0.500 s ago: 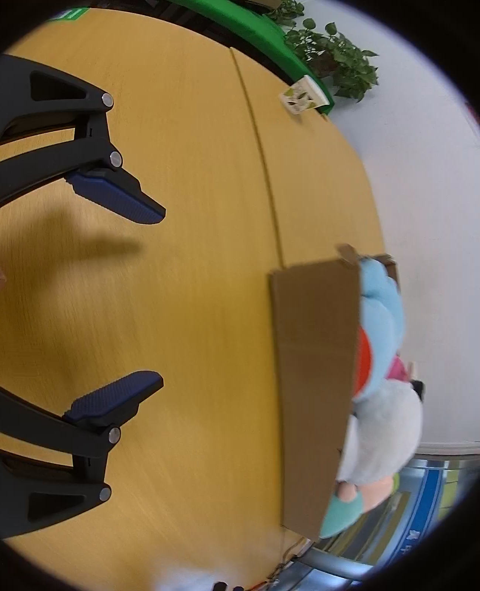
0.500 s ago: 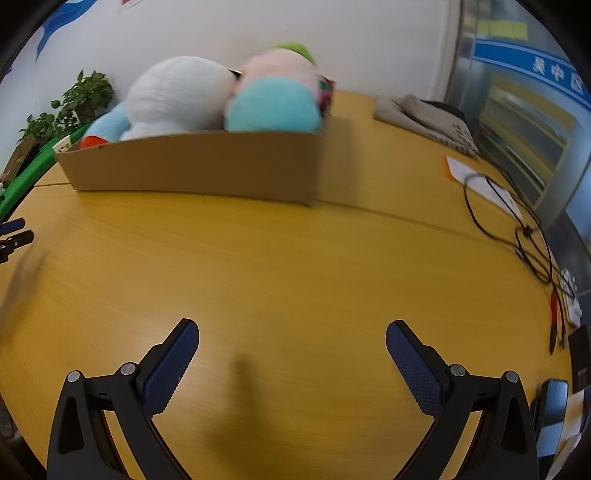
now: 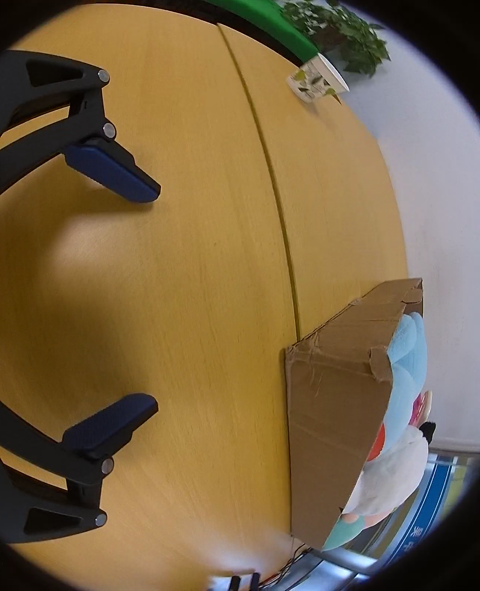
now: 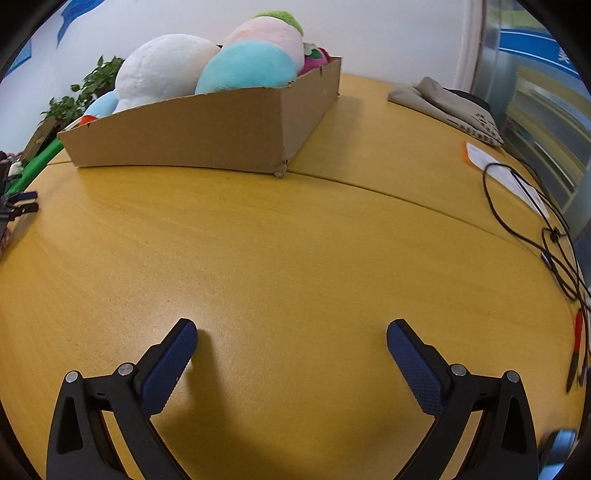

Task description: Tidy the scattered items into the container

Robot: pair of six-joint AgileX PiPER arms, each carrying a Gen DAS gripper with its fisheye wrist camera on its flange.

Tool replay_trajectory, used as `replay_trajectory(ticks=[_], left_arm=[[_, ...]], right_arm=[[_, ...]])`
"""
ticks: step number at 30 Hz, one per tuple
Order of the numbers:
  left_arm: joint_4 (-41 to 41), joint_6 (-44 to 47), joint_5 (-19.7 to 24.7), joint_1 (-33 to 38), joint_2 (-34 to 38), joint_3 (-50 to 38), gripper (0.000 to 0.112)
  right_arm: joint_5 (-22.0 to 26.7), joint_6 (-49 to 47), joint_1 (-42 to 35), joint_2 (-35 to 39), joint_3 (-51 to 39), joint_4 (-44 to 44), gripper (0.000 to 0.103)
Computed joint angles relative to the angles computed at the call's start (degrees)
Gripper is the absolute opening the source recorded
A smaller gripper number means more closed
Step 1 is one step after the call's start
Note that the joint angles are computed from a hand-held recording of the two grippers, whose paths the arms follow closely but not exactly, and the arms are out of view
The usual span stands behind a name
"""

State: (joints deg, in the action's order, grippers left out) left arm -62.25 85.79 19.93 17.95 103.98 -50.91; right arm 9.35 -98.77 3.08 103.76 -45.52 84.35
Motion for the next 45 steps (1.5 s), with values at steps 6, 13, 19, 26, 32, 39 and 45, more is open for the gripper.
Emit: replay_trajectory(ticks=[6, 13, 19, 26, 32, 39, 45], left_arm=[[5.4, -0.9, 5.3, 3.5, 4.1, -6.9, 0.103], [10.9, -5.6, 8.3, 5.2, 10.0, -16.3, 0.103], [13.8, -9.1, 9.1, 5.3, 11.9, -19.9, 0.103], [13.0, -8.3, 8.7, 5.4, 11.6, -19.2, 0.103], [11.8, -7.2, 8.1, 5.6, 10.9, -17.8, 0.103], [11.4, -6.6, 7.9, 5.7, 10.6, -17.2, 0.103], [11.1, -6.3, 7.8, 5.7, 10.4, -16.8, 0.103]], right_arm=[[4.7, 3.4, -2.7, 2.8, -4.3, -9.4, 0.103], [11.5, 3.3, -7.2, 6.8, -10.2, -16.9, 0.103], [11.1, 3.6, -6.8, 7.2, -10.7, -17.2, 0.103], [11.3, 3.5, -6.7, 7.3, -10.8, -17.1, 0.103], [11.7, 3.4, -7.1, 7.3, -10.7, -17.3, 0.103], [11.8, 3.4, -7.1, 7.3, -10.8, -17.3, 0.103], [11.8, 3.4, -7.2, 7.3, -10.8, -17.3, 0.103]])
